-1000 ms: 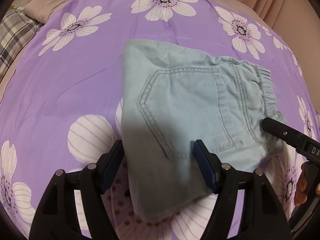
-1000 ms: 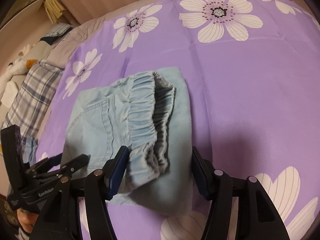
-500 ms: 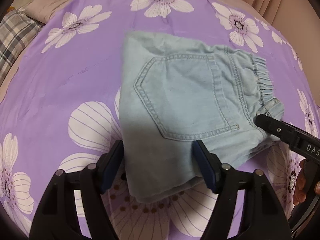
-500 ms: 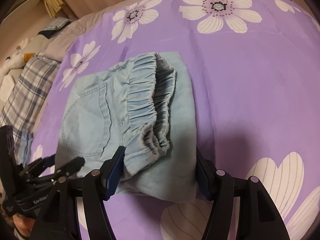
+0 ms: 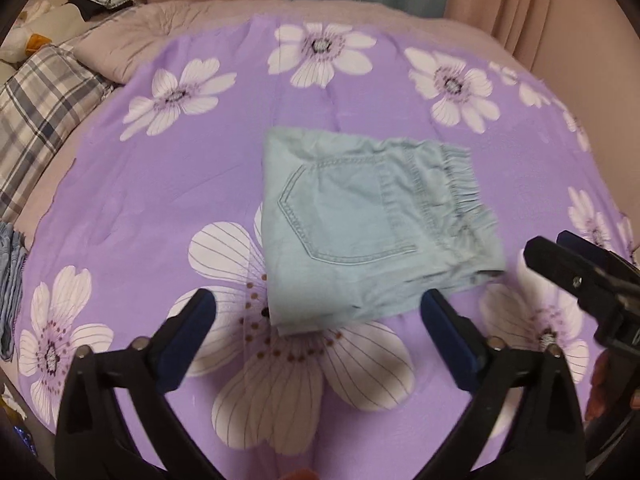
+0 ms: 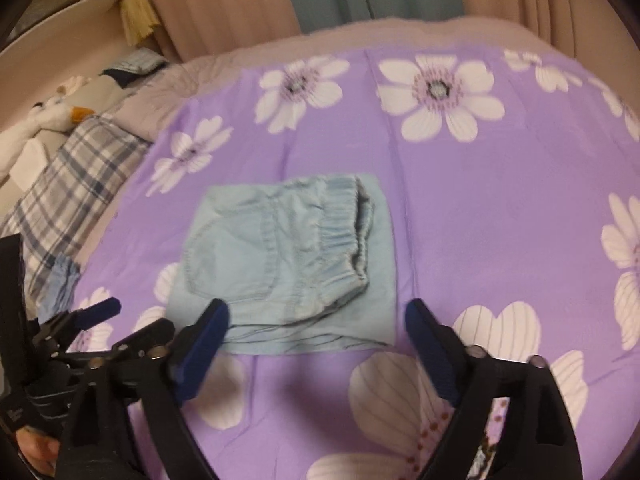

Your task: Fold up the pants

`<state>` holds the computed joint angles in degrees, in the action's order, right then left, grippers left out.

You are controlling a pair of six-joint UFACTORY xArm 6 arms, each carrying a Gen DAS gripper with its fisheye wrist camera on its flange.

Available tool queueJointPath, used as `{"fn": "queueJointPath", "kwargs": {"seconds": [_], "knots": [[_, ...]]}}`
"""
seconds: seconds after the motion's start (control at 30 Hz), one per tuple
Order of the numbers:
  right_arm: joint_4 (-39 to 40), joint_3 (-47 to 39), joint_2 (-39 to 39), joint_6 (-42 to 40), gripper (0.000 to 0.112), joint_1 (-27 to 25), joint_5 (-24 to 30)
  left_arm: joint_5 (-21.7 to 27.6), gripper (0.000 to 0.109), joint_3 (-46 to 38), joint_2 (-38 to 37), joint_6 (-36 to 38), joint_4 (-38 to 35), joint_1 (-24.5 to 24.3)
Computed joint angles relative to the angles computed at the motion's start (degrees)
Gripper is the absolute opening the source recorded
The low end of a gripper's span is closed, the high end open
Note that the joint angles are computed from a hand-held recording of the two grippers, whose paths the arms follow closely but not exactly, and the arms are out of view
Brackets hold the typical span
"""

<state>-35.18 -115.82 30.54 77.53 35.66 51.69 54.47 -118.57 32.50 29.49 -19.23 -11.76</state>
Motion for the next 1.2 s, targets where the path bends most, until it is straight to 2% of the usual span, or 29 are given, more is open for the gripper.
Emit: {"fn": "queueJointPath", "kwargs": {"seconds": [0.1, 0.2, 0.33, 0.57, 1.2], "knots": [[-2.8, -2.1, -0.1, -0.6, 0.102, 1.7, 2.7, -2.4, 0.103, 4.4, -4.2, 0.2, 0.8, 0.1], [-5.1, -5.1, 0.5, -1.7, 0.102, 3.4, 6.3, -4.1, 0.103, 8.8, -8.3, 1.2, 0.1, 0.5], [-7.3, -9.5, 1.8, -3.3, 0.102, 5.8, 11.2, -3.8, 0.103, 11.9, -12.0, 2.2, -1.1, 1.3], [-8.2, -12.0, 2.3, -3.8, 0.102, 8.0, 13.3, -5.9, 0.103, 17.9, -17.7, 4.1, -2.7, 2.3], [-8.3, -13.3, 2.9, -2.7, 0.102, 10.7, 17.7, -7.9, 0.103, 23.1, -20.6, 3.0, -0.9, 3.1]]}}
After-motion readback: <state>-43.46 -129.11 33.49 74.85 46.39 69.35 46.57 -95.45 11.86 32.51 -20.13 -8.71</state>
